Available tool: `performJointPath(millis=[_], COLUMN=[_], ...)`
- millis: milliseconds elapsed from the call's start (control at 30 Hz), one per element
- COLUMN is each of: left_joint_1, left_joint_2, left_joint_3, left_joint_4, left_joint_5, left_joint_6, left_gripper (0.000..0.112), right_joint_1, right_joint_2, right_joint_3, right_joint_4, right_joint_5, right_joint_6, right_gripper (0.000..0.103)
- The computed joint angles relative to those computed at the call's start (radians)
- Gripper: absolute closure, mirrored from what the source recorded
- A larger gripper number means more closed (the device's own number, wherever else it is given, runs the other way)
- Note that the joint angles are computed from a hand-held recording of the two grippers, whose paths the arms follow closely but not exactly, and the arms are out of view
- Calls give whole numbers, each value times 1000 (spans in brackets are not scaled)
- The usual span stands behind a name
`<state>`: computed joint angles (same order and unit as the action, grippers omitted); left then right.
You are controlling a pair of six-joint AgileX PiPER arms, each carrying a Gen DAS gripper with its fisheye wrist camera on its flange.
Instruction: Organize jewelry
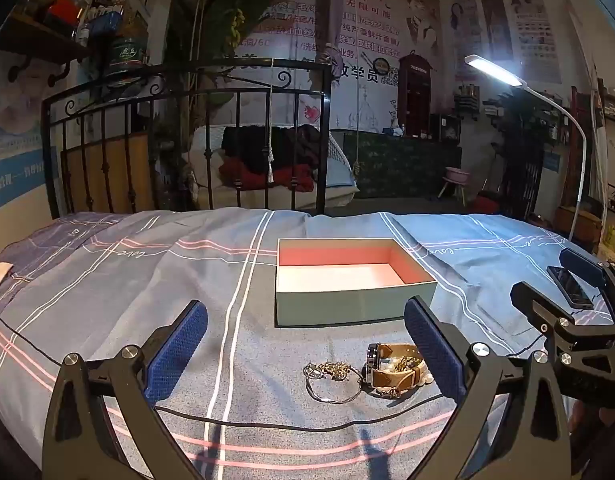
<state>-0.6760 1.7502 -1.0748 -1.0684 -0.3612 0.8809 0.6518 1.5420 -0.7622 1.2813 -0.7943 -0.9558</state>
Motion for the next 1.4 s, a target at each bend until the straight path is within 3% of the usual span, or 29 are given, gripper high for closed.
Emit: performJointPath(millis=[133, 333, 500, 600, 767, 967, 1400], left_joint_1=[3, -5, -19, -9, 2, -8, 23], left_joint_2=[4, 7, 5, 3, 5, -3, -27], left_joint_3=[-12, 24, 38, 39, 15, 42, 67], left_joint_4=[-40, 148, 165, 179, 161, 247, 359], left_joint_5=[13, -43, -85, -62, -2, -42, -22], left_joint_6=[46, -136, -166, -205, -138, -211, -328], left_gripper=[16, 16, 16, 16, 16, 16, 16], right_joint_1=[-2, -13, 16, -2, -5, -2, 44], right_joint_2=[0, 4, 20, -1, -9, -16, -25], right_joint_3=[-2, -7, -33, -4, 6, 14, 30], right_joint_4=[5, -2, 24, 2, -16, -32, -56], right_joint_5=[8, 16, -12, 2, 3, 0, -58], right_joint_6=[-3, 8, -11, 15, 40, 75, 116], right_gripper=[6, 6, 6, 6, 6, 6, 6])
